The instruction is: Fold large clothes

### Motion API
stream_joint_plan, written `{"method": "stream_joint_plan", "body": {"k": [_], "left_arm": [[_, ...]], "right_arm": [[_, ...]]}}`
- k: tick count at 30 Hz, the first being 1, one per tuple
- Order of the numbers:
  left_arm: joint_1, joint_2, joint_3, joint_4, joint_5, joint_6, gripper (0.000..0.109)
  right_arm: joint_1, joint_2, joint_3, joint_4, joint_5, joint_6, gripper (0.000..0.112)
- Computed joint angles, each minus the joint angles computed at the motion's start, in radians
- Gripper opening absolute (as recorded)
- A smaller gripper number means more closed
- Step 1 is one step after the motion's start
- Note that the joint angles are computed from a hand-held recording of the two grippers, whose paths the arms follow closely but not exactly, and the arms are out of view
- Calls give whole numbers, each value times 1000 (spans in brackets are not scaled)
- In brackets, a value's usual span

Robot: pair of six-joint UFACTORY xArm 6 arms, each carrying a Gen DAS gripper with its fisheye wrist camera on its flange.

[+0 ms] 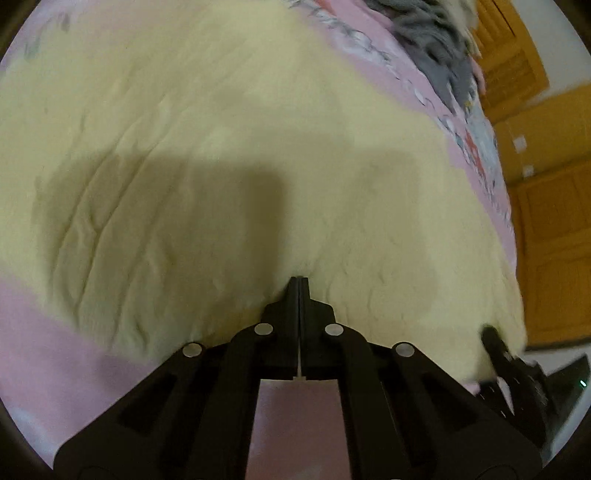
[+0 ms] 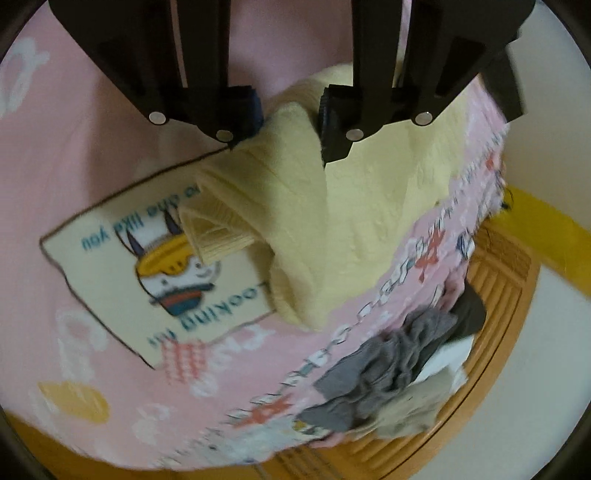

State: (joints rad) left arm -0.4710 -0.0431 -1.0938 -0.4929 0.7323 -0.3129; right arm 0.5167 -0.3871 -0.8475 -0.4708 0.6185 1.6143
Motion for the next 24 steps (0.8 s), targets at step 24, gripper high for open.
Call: {"method": "stream_joint_plan", "body": {"k": [24], "left_arm": [[332, -246, 223, -534, -10, 379, 2]], "right_arm": [[282, 904, -1328, -20, 520, -978, 17]]}}
